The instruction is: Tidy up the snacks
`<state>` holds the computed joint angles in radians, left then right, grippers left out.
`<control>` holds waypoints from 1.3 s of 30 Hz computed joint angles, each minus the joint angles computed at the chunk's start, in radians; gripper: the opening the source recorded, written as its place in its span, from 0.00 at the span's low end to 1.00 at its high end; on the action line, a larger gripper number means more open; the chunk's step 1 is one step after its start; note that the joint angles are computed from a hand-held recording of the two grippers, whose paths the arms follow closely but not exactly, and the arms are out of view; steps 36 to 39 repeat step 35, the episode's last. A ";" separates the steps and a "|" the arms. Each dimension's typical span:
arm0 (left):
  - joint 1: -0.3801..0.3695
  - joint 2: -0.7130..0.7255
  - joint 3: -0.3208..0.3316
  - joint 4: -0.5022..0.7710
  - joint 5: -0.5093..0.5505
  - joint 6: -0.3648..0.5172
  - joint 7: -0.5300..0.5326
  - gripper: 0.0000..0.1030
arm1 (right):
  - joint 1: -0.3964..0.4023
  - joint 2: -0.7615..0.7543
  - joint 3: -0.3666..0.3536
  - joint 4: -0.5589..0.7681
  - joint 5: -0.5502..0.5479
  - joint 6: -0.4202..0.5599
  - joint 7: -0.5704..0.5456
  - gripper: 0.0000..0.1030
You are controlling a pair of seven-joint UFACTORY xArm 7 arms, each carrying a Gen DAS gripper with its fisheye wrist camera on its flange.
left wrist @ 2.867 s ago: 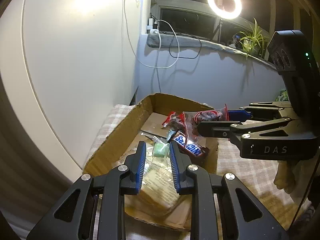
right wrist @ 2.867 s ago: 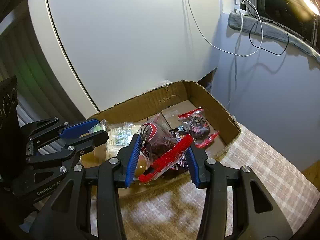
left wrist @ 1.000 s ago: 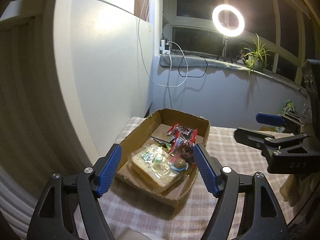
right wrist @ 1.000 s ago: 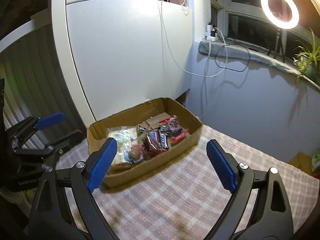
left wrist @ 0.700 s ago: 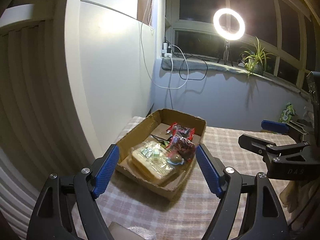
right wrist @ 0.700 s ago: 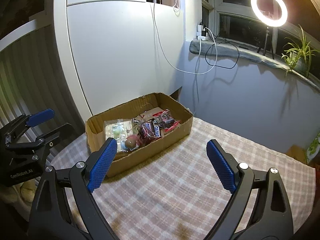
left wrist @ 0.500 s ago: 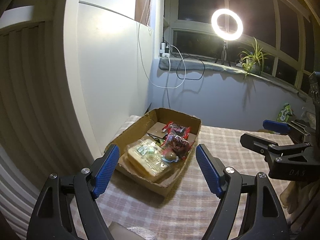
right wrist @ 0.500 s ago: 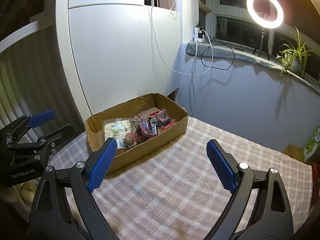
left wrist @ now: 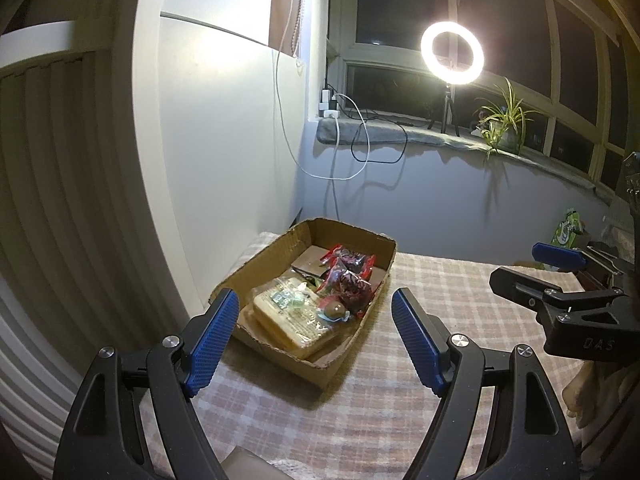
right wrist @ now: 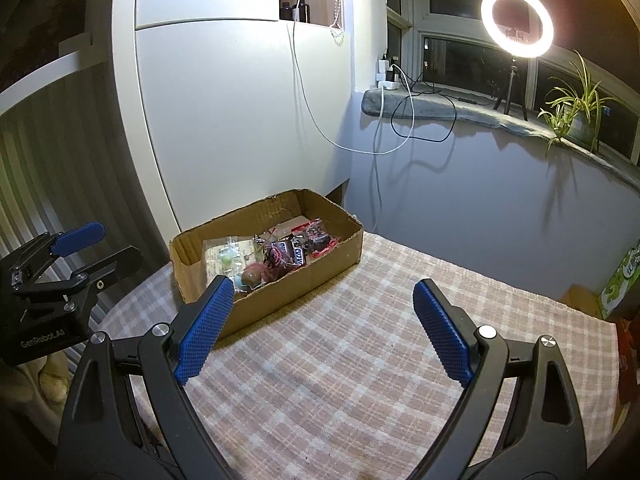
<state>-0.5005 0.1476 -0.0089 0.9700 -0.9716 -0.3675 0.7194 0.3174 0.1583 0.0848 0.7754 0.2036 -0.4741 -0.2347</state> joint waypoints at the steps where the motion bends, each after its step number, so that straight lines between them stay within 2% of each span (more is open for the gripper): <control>1: -0.001 -0.002 0.000 -0.001 -0.001 -0.002 0.001 0.77 | 0.000 0.000 0.000 0.000 0.000 0.000 0.000 0.91; 23: 0.037 -0.032 -0.051 -0.032 0.011 -0.031 -0.017 0.77 | 0.004 -0.021 0.008 -0.019 0.004 -0.009 0.000 0.91; 39: 0.036 -0.031 -0.059 -0.036 0.004 -0.038 -0.011 0.77 | 0.011 -0.034 0.009 -0.026 0.032 -0.003 -0.021 0.91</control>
